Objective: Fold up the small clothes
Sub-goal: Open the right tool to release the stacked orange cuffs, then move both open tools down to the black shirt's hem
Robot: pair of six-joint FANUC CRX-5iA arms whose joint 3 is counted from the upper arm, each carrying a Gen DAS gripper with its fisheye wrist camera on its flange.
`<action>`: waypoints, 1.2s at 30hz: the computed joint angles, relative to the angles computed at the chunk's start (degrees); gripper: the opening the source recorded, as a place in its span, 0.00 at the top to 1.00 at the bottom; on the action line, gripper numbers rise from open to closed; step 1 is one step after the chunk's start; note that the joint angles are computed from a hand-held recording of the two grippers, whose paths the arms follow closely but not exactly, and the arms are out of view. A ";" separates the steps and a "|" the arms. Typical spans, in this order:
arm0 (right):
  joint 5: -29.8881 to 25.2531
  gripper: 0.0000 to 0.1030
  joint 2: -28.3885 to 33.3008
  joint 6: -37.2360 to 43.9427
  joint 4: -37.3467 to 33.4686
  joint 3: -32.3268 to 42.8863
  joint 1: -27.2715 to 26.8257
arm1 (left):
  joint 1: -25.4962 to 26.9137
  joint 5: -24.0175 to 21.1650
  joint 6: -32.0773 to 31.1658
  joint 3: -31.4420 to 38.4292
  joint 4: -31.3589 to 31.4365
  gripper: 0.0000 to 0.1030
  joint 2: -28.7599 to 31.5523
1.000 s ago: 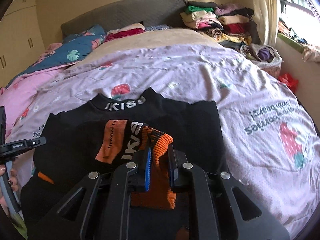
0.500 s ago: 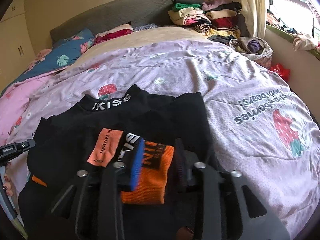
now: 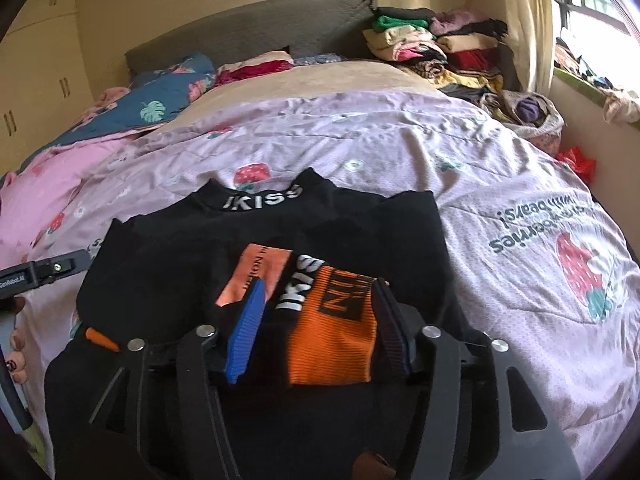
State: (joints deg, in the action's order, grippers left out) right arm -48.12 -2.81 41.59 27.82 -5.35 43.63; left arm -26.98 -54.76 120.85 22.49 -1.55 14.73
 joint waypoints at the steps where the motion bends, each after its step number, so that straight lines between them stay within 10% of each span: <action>1: 0.11 0.42 -0.09 0.09 0.09 -0.08 0.13 | -0.19 -0.01 -0.35 0.00 0.27 0.46 0.12; 17: -0.50 0.36 1.67 8.91 -2.50 1.89 2.57 | -1.97 -5.30 -4.33 0.97 0.86 0.48 3.36; 24: -9.83 0.36 7.08 12.50 -7.14 7.18 1.74 | -1.93 -4.94 -4.54 0.65 1.02 0.48 3.20; 36: -4.56 0.35 2.62 7.29 -8.04 2.69 0.48 | -2.00 -5.07 -4.71 0.80 1.30 0.48 3.23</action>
State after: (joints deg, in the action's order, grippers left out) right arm -52.68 -0.19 48.88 19.78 -2.66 44.11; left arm -28.98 -59.83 116.15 23.29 -0.25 17.96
